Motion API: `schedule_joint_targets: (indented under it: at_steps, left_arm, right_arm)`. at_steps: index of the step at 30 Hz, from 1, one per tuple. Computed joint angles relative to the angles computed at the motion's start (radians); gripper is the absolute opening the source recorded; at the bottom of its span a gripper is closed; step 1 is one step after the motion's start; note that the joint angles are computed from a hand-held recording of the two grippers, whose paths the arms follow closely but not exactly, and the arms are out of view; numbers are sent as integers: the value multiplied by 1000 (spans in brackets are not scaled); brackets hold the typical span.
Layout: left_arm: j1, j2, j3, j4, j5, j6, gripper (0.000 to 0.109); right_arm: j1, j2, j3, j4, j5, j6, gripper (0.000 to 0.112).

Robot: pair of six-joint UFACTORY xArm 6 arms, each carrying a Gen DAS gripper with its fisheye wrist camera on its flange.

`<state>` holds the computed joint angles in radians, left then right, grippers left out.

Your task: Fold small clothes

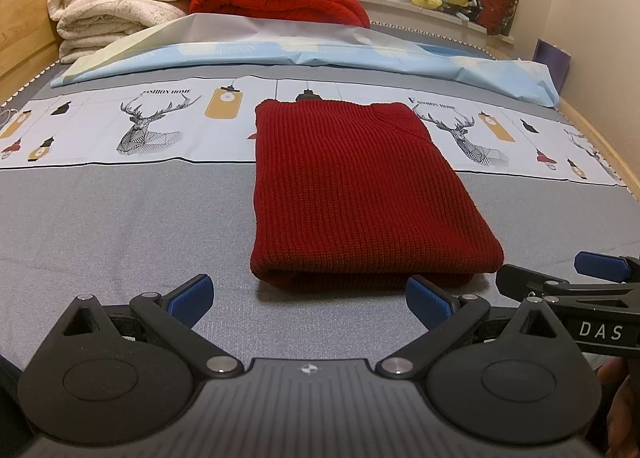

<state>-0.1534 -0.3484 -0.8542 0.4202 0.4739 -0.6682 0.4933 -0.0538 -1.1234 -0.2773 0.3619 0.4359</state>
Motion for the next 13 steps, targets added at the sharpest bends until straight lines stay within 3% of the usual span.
schedule_joint_targets:
  at_steps: [13]
  left_arm:
    - [-2,1,-4,-6,1,4,102]
  right_arm:
    - [-1,0,1,2,-1,-3,102]
